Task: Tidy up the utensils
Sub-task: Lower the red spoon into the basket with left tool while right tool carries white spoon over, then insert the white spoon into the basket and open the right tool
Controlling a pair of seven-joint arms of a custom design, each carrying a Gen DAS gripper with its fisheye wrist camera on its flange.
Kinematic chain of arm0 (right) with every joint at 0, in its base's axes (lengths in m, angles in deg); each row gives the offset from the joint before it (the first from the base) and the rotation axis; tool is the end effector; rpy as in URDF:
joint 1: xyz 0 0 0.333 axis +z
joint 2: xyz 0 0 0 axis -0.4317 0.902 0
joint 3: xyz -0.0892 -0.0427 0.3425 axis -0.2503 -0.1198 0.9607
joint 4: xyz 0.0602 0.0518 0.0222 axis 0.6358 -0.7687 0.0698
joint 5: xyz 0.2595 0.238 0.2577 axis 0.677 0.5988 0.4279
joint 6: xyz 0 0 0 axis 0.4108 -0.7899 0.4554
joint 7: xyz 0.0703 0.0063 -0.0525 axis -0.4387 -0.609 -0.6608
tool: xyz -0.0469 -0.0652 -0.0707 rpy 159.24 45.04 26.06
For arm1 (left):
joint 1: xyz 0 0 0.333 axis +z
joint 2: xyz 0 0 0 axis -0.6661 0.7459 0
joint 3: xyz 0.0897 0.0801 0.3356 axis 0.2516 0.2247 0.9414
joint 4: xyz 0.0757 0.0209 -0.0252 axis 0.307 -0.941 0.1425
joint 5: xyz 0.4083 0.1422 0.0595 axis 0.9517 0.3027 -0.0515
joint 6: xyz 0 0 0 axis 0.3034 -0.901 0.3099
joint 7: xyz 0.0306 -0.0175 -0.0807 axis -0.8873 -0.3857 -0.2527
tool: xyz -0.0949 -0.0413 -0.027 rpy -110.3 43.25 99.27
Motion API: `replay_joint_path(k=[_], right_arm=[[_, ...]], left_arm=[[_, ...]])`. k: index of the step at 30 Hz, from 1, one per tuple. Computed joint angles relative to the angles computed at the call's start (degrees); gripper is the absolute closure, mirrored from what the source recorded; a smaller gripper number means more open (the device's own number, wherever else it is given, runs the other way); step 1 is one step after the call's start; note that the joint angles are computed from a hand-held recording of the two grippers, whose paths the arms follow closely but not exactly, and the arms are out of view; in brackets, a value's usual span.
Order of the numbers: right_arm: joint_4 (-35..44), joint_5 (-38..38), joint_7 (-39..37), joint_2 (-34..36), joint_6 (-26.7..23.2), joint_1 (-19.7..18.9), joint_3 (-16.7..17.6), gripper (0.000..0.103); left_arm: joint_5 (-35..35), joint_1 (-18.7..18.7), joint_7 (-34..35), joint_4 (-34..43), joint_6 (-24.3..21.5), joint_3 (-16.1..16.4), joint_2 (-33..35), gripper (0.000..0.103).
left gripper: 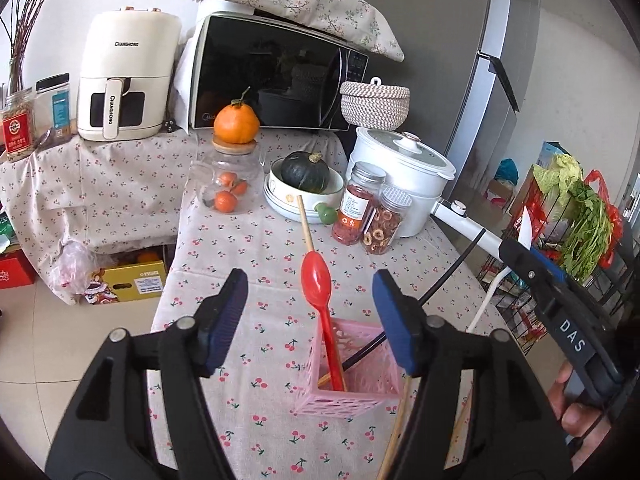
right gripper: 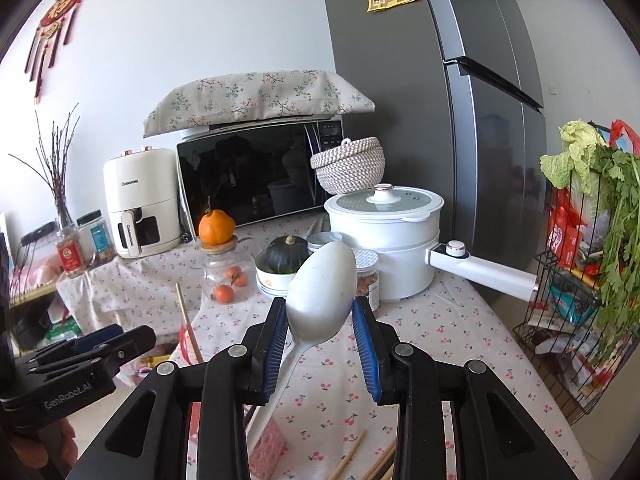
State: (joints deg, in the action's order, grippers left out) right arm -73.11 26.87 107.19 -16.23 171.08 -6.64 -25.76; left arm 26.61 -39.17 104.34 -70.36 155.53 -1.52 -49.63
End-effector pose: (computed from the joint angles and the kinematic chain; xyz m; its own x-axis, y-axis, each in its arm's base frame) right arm 0.4206 0.0431 0.5678 0.1580 -0.9815 -0.1085 -0.3739 0.0422 -0.9265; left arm 0.4070 -0.2336 0.5580 -0.0258 -0.9716 0.2354 -0.5560 -0.1817 -0.8111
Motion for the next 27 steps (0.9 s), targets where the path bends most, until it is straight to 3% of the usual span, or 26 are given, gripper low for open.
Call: replay_joint_path(k=[2,7,11,17,18,20,24,27], right_arm=[[0.0,-0.1,-0.1,0.8,1.2,-1.5,2.0,0.069],[0.1,-0.6,-0.3,3.1,4.7,-7.4,9.2,0.069],[0.4,0.2,-0.9,4.7,7.0,-12.5,15.4,0.069],[0.5,1.0,-3.1,5.9,7.4,-15.5,20.3,0.069],[0.4,0.6,-3.6,6.0,7.1,-14.9,19.9,0.069],[0.4,-1.5,-3.6,6.1,5.9,-10.2,15.3,0.068],[0.2,-4.3,-2.7,4.4,3.5,-1.1,5.6,0.047],[0.3,-5.1,-2.7,2.0,0.4,4.0,-0.2,0.04]], left_arm=[[-1.3,-2.9,1.2,-0.1,-4.6,2.4,-1.0,0.017],[-3.4,-7.8,3.7,-1.3,-13.2,6.5,-2.8,0.01],[-5.7,-11.1,6.7,-2.7,-15.8,9.5,-3.1,0.009],[-7.9,-12.5,9.4,-3.6,-17.2,10.6,-3.3,0.009],[-8.0,-12.4,9.5,-3.6,-17.3,10.6,-3.4,0.009],[-8.3,-12.2,9.6,-3.6,-17.4,10.5,-3.6,0.009],[-9.4,-13.0,10.5,-3.4,-17.6,11.1,-3.6,0.009],[-11.1,-14.3,11.9,-3.3,-17.8,12.0,-3.2,0.009]])
